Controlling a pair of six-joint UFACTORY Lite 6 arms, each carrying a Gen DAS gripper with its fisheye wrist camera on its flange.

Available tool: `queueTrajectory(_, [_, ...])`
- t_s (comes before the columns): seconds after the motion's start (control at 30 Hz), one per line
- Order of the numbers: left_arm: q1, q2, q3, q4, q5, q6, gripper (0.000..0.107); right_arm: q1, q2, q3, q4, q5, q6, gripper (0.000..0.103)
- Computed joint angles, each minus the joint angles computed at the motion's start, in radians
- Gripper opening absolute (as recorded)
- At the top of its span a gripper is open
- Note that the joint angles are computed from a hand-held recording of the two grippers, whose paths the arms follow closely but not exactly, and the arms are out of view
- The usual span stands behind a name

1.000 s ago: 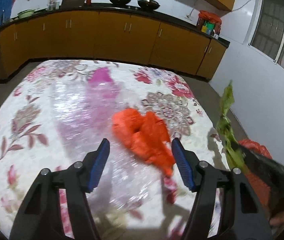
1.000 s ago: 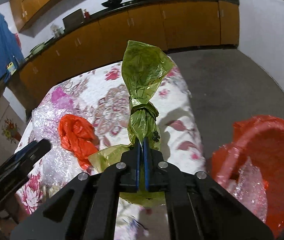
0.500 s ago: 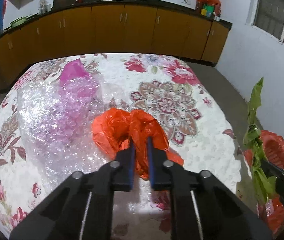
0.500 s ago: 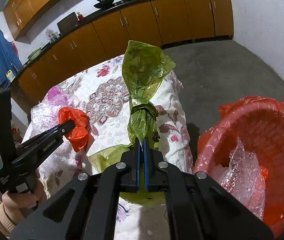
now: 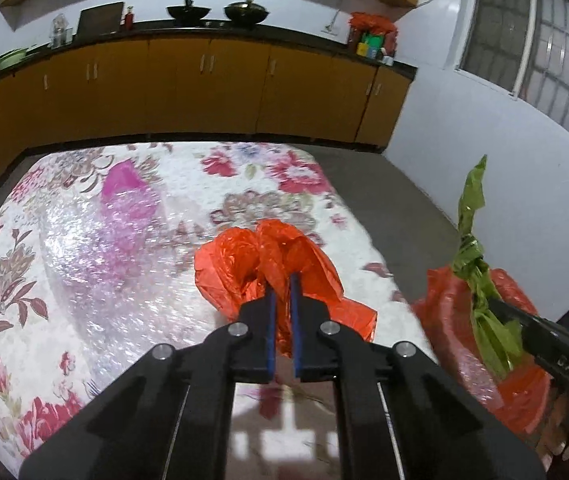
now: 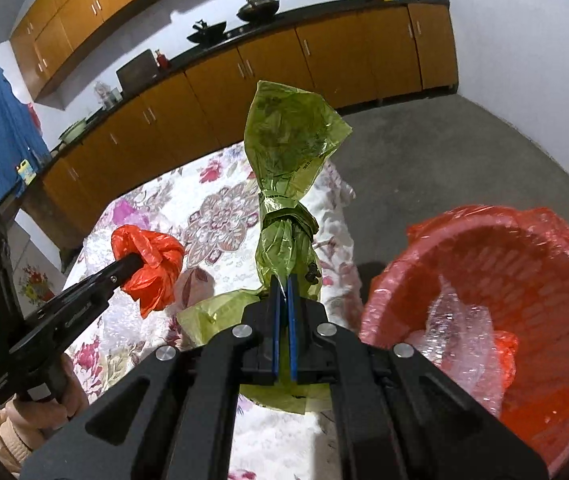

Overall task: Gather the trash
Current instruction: 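Carry the orange and green bags over the basket and open both tools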

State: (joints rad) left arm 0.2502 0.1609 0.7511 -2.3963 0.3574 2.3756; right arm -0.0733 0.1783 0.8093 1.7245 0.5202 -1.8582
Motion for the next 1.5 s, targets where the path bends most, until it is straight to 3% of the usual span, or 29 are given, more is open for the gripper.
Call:
queueTrajectory(0.43, [-0.240,-0.220,-0.097,0.106,-0.036,-0.187,0.008,-0.303,-0.207,-0.123,-0.150,0.112,0.057,0.004])
queueTrajectory(0.67, [-0.404,-0.248,-0.095,0.017,-0.076,-0.151,0.008,-0.497,-0.213,-0.125,-0.231,0.193,0.083,0.004])
queueTrajectory(1.1, [-0.612,-0.146,-0.012,-0.227,-0.102,0.034,0.008,-0.662,-0.160,-0.085,-0.260,0.270,0.077,0.004])
queueTrajectory(1.3, [-0.667,-0.033,0.067,-0.250,-0.099,0.036,0.009,-0.694,-0.103,-0.043,-0.253,0.272,0.068,0.004])
queueTrajectory(1.4, [-0.679,0.030,0.106,-0.239,-0.097,0.013,0.014,-0.707,-0.062,-0.014,-0.253,0.273,0.072,0.007])
queueTrajectory(1.5, [-0.679,0.073,0.121,-0.224,-0.087,-0.004,0.028,-0.715,-0.019,0.010,-0.255,0.266,0.080,0.020])
